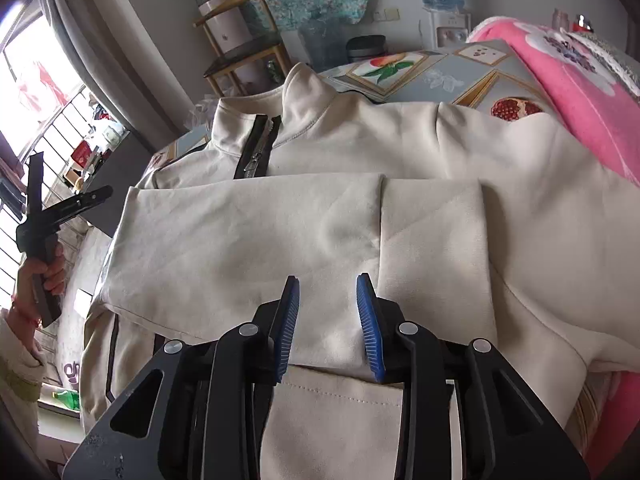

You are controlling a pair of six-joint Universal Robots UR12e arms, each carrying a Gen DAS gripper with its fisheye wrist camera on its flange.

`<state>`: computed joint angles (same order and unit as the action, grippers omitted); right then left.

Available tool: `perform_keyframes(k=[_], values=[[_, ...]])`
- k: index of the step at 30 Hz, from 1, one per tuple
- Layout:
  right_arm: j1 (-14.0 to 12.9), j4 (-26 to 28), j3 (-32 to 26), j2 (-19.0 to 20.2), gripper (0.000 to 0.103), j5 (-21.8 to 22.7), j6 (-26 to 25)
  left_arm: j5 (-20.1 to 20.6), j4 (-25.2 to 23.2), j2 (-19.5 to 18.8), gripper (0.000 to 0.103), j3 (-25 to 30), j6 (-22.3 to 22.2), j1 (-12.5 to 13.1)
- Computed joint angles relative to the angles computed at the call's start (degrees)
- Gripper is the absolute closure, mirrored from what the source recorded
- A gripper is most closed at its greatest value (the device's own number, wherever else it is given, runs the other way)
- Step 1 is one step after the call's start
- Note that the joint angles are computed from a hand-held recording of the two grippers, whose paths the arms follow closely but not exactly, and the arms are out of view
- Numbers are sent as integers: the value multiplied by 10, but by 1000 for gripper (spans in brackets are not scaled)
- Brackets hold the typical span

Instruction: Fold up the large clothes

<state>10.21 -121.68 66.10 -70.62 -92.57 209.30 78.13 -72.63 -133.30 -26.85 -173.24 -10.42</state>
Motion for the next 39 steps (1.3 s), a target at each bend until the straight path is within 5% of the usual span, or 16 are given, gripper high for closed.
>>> perform_keyframes(k=[7, 14, 16, 23, 34, 39], values=[[16, 19, -5, 2, 63, -5, -7, 32, 68, 159, 58, -267, 179, -13], [26, 10, -3, -1, 61, -15, 23, 168, 218, 191, 58, -381, 283, -43], [28, 8, -1, -4, 61, -21, 25, 177, 244, 190, 61, -386, 276, -42], [25, 19, 5, -8, 61, -29, 37, 110, 256, 198, 70, -387, 172, -16], [21, 24, -14, 5, 61, -30, 30, 61, 154, 201, 70, -374, 71, 4], [20, 73, -40, 25, 61, -41, -2, -6, 139, 225, 70, -387, 56, 25]])
